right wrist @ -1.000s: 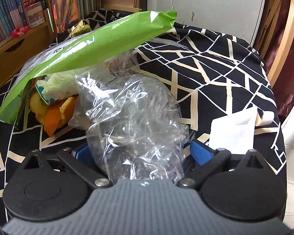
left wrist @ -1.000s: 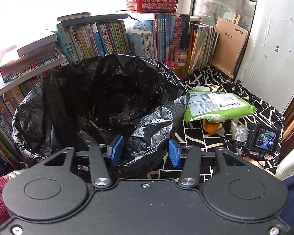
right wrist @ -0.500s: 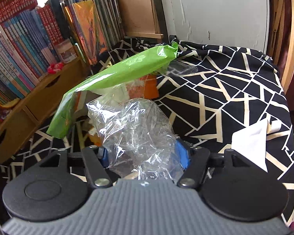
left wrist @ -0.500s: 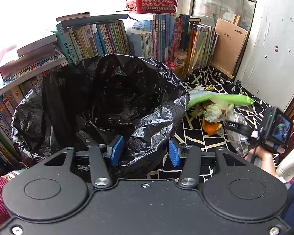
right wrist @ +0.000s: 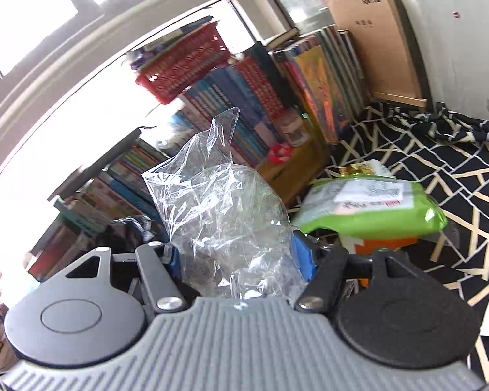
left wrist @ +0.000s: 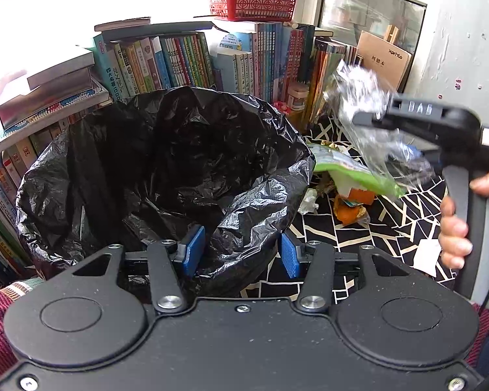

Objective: Collect trash
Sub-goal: 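Carry the clear plastic bag over the trash bin and release it, then move the right gripper to the green parcel bag and grasp it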

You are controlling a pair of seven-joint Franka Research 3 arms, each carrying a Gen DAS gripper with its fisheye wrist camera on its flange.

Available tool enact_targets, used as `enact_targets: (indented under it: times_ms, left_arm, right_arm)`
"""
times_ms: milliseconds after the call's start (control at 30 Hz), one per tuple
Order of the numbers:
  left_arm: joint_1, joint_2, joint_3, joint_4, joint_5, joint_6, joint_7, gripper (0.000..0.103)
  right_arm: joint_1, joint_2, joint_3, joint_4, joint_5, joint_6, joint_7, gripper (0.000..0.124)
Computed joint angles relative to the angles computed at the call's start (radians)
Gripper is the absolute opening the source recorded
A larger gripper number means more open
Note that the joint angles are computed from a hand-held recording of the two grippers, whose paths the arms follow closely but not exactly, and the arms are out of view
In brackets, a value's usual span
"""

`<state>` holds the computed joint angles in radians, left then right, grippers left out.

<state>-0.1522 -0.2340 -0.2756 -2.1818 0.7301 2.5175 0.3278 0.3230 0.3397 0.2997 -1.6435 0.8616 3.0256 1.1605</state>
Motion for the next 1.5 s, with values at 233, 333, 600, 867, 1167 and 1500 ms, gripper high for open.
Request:
enact_targets:
  times_ms: [233,333,600,867,1167,1500]
  left_arm:
    - [-0.001,0.000,0.001,0.000,0.000,0.000,0.001,0.047]
    - [0.000,0.000,0.001,0.000,0.000,0.000,0.001,0.047]
    - [0.000,0.000,0.001,-0.001,0.000,0.001,0.000,0.047]
    - [0.000,-0.001,0.002,-0.003,-0.002,0.007,0.000,0.047]
    - [0.003,-0.008,0.004,-0.014,-0.008,0.023,0.003,0.047]
    - [0.007,-0.011,0.003,-0.017,-0.012,0.027,0.006,0.047]
  right_arm:
    - [-0.111,0.029,0.153,0.131,0.355,-0.156,-0.350,0.068]
    - [-0.090,0.051,0.137,0.194,0.376,-0.235,-0.394,0.069]
    - [0.023,0.178,0.037,0.438,0.212,-0.569,-0.316,0.072]
    - [0.127,0.316,-0.009,0.641,-0.059,-0.769,-0.174,0.089]
    - [0.123,0.330,-0.001,0.659,-0.092,-0.795,-0.146,0.103]
    - [0.087,0.244,-0.012,0.529,-0.075,-0.672,-0.166,0.103]
